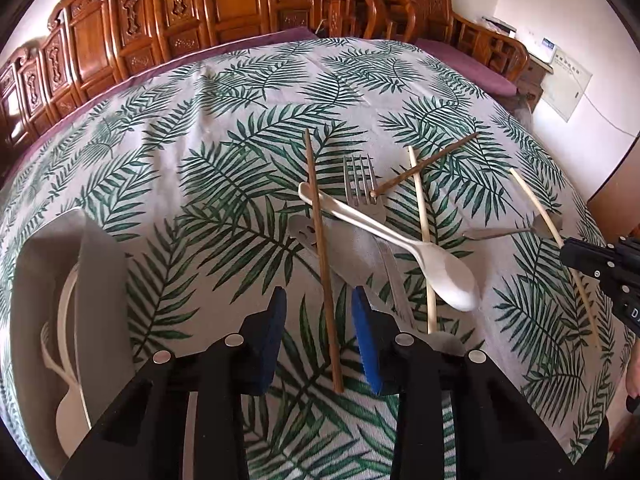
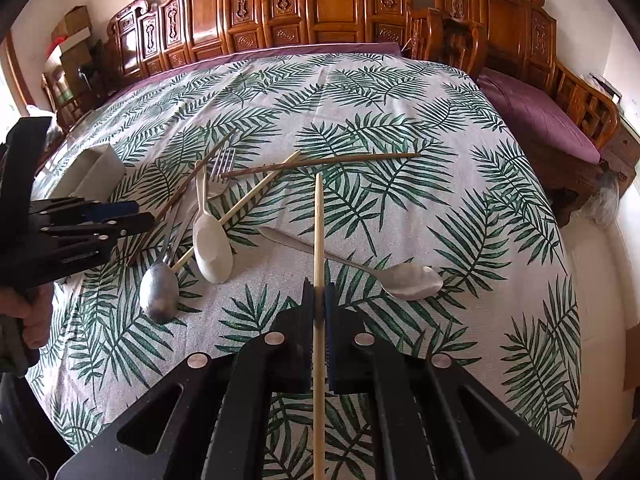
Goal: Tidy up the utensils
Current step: 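Grasp another wooden chopstick with the left gripper while the right gripper holds its chopstick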
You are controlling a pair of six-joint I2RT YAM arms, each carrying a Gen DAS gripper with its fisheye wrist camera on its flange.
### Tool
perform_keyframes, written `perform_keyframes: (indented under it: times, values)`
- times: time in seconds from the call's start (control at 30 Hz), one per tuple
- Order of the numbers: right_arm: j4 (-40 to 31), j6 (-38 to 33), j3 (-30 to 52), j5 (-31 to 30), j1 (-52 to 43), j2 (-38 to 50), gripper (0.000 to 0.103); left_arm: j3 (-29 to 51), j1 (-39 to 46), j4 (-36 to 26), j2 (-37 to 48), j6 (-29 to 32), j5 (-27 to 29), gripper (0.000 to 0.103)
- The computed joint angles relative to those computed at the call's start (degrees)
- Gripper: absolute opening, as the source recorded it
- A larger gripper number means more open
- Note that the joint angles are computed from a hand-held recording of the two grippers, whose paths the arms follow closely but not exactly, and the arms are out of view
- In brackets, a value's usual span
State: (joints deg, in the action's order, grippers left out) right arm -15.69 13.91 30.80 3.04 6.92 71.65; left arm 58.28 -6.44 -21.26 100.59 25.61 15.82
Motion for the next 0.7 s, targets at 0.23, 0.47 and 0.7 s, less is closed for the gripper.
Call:
perform_keyframes:
  times: [0.23, 0.47, 0.7]
  values:
    - [0.49, -0.47, -0.09, -0.97, -0.94, 0.07, 0.006, 1.38, -1.47, 0.22, 2.06, 0.04, -1.86, 0.021]
    - [0.31, -0.21, 0.10, -1.05, -0.77, 0.02, 0.006, 1.98, -2.56, 0.83, 3.50, 0.26, -3.61, 0.017]
    - [0.61, -0.24, -0.02, -1.34, -0.53, 0.03, 0.006, 1.97, -2.29, 1.53, 3.82, -0.32, -2.85, 0.005]
